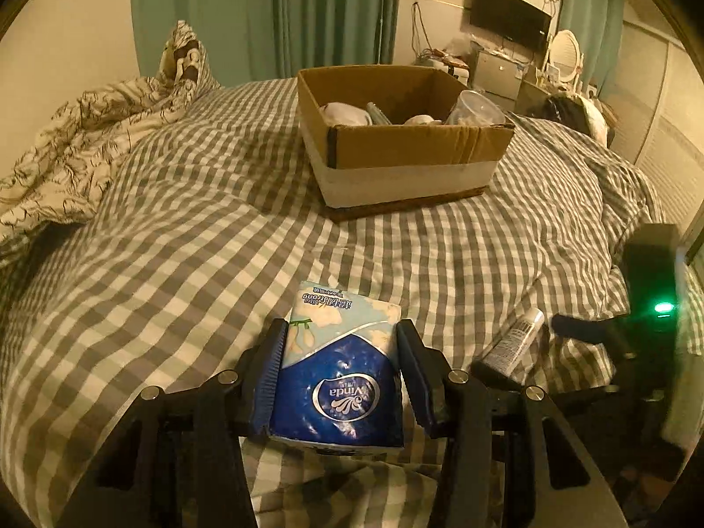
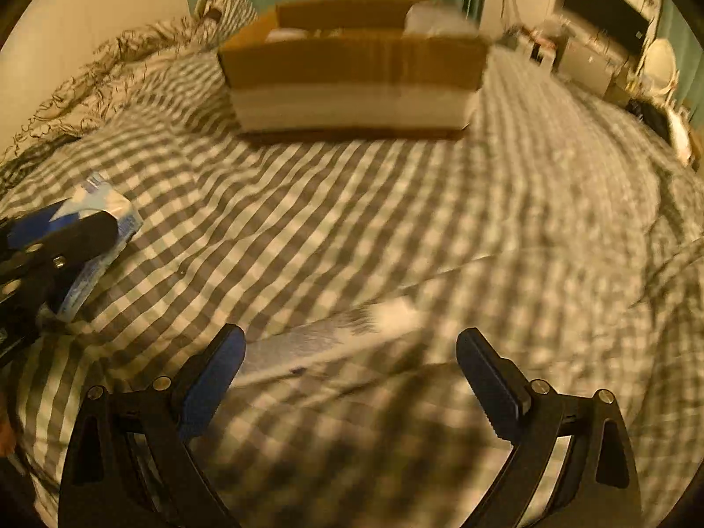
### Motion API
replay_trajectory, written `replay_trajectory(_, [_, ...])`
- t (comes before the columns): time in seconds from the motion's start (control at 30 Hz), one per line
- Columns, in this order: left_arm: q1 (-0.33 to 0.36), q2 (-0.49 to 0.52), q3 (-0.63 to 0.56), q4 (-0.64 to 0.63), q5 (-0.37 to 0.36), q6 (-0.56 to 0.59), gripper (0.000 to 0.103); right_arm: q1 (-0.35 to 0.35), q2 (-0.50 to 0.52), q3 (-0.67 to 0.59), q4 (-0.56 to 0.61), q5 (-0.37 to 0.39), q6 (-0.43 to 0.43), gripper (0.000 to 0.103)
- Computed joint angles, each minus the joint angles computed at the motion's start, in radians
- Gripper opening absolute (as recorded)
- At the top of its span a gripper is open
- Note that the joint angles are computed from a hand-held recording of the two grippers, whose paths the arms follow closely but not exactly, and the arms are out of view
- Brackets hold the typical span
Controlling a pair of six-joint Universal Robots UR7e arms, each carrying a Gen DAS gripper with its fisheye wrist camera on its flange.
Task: Organize objects
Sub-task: 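Grasp the blue Vinda tissue pack with the left tool while the right tool grasps the white tube, then lower the tissue pack and white tube into the box with both tools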
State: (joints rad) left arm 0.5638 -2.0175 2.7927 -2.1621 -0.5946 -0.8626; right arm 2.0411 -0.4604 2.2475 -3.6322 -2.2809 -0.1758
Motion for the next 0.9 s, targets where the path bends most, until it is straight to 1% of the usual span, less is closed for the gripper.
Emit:
replay_trajectory(0.03, [0.008,-0.001,0.003,-0.016,-0.002,0.01,0.05,-0.007,0.02,-0.02,0.012,0.002,-0.008,0.093])
replay_trajectory(0.13, [0.018,-0.02,0.015,-0.041,-0.008,0.025,0.05,-0.001,0.069,-0.069,0.012,-0.032,-0.038,0.087])
replay_trajectory(0.17, [0.024,-0.02,0.018,-0.057,-0.011,0.036,0.05,0.002,0.076,-0.076,0.01,-0.034,-0.048,0.08])
replay_trajectory(0.2, [0.029,-0.016,0.02,-0.075,-0.014,0.046,0.05,0.005,0.081,-0.079,0.002,-0.028,-0.061,0.069])
replay_trajectory(0.23, [0.035,-0.014,0.021,-0.088,-0.016,0.054,0.05,0.007,0.082,-0.079,-0.008,-0.004,-0.085,0.063])
replay_trajectory(0.27, [0.042,-0.011,0.021,-0.097,-0.018,0.061,0.05,0.01,0.083,-0.079,-0.012,0.005,-0.099,0.055])
replay_trajectory(0.3, [0.044,-0.008,0.021,-0.101,-0.019,0.062,0.05,0.015,0.084,-0.077,-0.019,0.013,-0.114,0.049])
replay_trajectory(0.37, [0.044,-0.008,0.021,-0.101,-0.018,0.062,0.05,0.016,0.077,-0.066,-0.031,0.044,-0.128,0.042])
replay_trajectory(0.47, [0.037,-0.015,0.02,-0.079,-0.013,0.048,0.05,0.026,0.063,-0.039,-0.084,0.077,-0.148,0.037])
replay_trajectory(0.57, [0.008,-0.037,0.008,0.008,-0.009,-0.017,0.05,0.04,0.015,-0.008,-0.096,0.109,-0.138,0.032])
replay_trajectory(0.63, [-0.028,-0.068,-0.006,0.086,-0.008,-0.075,0.05,0.056,-0.023,0.008,-0.113,0.129,-0.13,0.029])
replay_trajectory(0.7, [-0.071,-0.096,-0.021,0.156,0.0,-0.126,0.05,0.069,-0.052,0.026,-0.15,0.135,-0.14,0.024])
replay_trajectory(0.8, [-0.133,-0.099,-0.05,0.235,0.023,-0.183,0.05,0.091,-0.104,0.045,-0.19,0.152,-0.158,0.02])
replay_trajectory(0.9, [-0.16,-0.059,-0.078,0.226,0.035,-0.18,0.05,0.109,-0.15,0.053,-0.229,0.167,-0.195,0.019])
